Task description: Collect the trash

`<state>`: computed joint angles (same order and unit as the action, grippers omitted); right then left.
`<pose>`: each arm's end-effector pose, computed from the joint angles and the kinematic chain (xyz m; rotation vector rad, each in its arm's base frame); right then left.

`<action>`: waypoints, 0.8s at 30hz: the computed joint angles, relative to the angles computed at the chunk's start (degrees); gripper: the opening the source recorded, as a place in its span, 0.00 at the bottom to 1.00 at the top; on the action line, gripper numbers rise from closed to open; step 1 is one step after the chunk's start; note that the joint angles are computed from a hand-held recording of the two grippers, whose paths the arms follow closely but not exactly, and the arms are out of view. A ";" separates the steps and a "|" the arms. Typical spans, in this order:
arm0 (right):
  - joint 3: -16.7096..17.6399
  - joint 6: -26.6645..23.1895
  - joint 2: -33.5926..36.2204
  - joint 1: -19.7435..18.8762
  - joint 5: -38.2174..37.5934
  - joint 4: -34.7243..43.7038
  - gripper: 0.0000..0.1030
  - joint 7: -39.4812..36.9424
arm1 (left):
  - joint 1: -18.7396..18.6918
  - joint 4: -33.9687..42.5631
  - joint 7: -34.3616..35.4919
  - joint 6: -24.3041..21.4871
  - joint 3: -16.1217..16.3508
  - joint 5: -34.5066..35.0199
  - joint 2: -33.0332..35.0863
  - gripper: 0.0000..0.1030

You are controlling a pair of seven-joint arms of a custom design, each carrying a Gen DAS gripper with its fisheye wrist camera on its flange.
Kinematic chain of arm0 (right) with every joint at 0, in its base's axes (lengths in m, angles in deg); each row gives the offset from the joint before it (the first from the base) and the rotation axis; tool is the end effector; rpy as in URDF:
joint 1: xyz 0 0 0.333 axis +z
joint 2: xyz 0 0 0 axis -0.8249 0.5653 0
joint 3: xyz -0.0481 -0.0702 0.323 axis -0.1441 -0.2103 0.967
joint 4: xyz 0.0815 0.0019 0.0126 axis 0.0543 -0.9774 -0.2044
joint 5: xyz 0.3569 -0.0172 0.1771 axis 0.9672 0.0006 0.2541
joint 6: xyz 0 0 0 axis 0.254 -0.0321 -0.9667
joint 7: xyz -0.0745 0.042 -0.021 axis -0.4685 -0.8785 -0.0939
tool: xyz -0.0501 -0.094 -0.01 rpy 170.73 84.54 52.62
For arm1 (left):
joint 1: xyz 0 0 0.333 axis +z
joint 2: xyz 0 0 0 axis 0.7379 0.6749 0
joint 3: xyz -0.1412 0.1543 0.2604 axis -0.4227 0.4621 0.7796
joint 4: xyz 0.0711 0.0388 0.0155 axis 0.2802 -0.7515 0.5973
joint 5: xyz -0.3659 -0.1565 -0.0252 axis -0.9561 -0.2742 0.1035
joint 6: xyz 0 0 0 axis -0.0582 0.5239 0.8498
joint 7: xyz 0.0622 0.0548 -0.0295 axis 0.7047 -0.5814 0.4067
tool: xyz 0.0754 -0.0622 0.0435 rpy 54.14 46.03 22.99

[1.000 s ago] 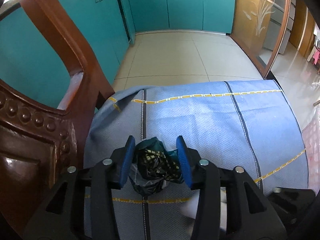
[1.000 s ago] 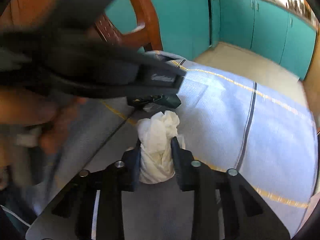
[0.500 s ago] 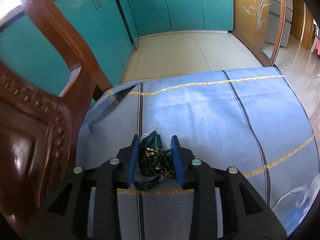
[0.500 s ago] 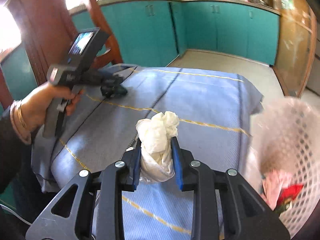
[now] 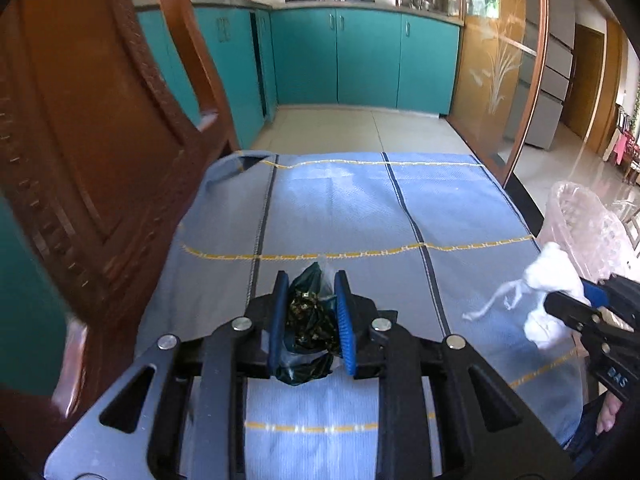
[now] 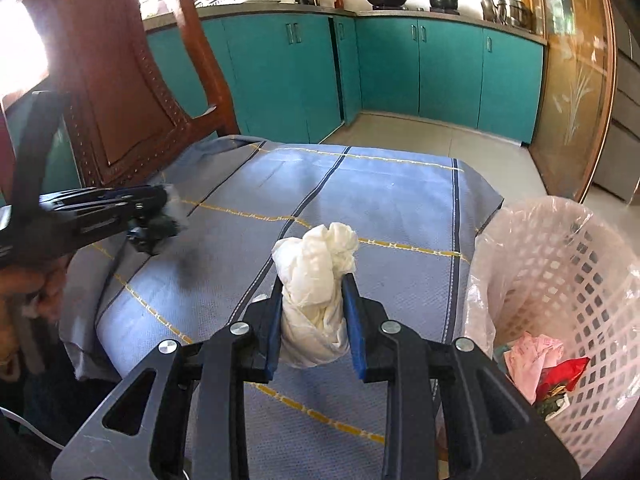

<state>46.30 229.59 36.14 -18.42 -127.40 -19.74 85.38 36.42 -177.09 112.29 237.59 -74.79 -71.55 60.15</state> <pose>0.5652 0.3973 0.4194 -1.7520 1.5760 -0.5691 0.6669 -0.1742 0.4184 -1.4796 2.0053 -0.8088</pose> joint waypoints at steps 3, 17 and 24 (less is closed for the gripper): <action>-0.08 -1.15 -0.41 0.60 -0.82 -0.07 0.27 0.23 | 2.53 -2.78 1.92 0.96 -3.35 -2.32 -1.45 0.23; 1.37 -2.20 -2.17 -0.69 -5.65 -1.74 0.27 5.02 | -9.53 -4.95 -8.12 2.34 9.57 8.94 -0.99 0.23; 2.61 -3.13 -2.08 -1.53 -5.58 -1.48 0.27 4.10 | -10.81 -5.53 -10.87 4.07 11.28 11.63 -0.69 0.30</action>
